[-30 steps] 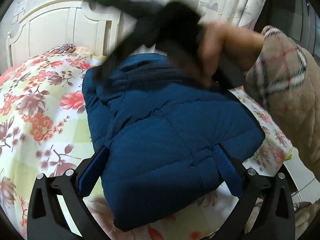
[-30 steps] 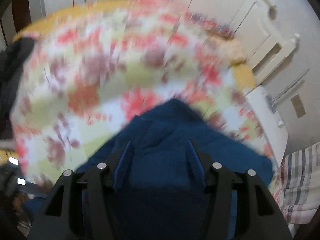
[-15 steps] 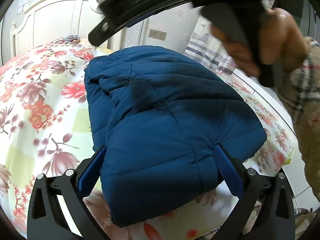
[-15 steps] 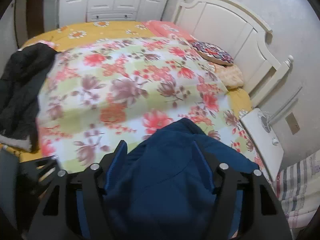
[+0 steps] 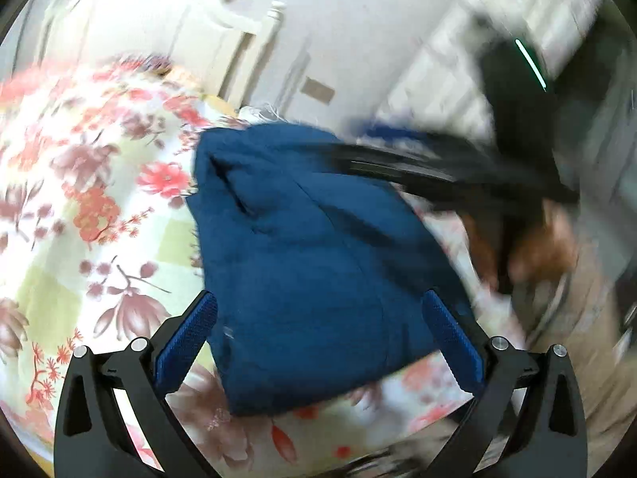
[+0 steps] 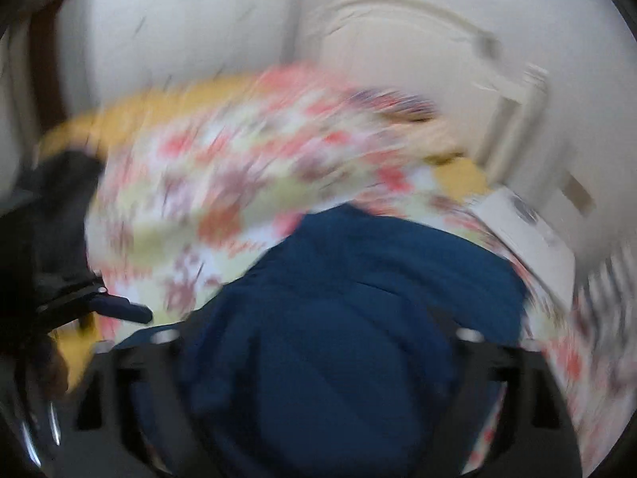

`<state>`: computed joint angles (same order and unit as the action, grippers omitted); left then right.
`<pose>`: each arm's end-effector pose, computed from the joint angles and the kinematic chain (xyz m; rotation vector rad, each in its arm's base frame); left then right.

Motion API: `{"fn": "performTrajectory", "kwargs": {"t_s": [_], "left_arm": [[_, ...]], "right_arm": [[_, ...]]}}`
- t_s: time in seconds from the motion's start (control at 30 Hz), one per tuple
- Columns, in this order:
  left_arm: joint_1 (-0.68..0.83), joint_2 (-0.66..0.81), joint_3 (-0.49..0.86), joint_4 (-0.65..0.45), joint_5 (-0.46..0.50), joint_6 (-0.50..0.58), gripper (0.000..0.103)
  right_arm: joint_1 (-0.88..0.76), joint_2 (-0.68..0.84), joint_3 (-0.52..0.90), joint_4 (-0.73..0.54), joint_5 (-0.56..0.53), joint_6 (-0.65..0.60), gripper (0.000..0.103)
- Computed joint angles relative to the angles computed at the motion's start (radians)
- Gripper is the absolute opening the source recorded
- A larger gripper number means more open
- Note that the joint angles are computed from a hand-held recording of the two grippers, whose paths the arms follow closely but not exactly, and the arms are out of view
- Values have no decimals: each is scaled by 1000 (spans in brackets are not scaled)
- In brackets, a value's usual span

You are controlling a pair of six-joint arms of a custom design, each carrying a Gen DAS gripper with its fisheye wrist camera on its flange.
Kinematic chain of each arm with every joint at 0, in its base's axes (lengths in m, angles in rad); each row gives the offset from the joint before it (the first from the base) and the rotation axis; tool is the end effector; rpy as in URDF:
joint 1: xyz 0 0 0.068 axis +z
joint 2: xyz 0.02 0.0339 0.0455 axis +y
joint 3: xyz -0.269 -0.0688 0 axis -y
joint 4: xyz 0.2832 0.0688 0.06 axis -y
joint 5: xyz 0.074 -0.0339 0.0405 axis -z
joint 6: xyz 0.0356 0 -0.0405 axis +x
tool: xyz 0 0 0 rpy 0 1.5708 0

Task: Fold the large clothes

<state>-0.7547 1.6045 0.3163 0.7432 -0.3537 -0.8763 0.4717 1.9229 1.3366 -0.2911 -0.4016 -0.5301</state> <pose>0.1960 -0.1674 0.0714 -0.3430 2.1108 -0.6118 0.3946 0.2169 0.1772 -1.3077 2.0210 0.4631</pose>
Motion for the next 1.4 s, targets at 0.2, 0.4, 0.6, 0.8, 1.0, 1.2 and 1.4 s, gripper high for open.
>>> {"fn": "performTrajectory", "kwargs": {"t_s": [0.2,0.4,0.6,0.8,1.0,1.2,1.4], "left_arm": [[344,183,12,195,459,-156,99],[390,263,212,-49,594,-107,99],[446,321,233,-38,717,-70,99],[463,386,221,67,785,-69,99],[402,419,220,220,733,-26,71],[368,415,488,62,679,68,65],[384,612,949,-226,725,162,65]], "right_arm": [[-414,102,29,-128,-374,312,100],[-560,356,198,-411,-591,259,101],[-511,485,346,-660,-644,100,101],[-410,425,279,-584,-568,92,101],[-423,179,-58,-131,-537,159,64],[-503,125,11,-5,-524,243,61],[-586,304,352,-122,-508,292,61]]}}
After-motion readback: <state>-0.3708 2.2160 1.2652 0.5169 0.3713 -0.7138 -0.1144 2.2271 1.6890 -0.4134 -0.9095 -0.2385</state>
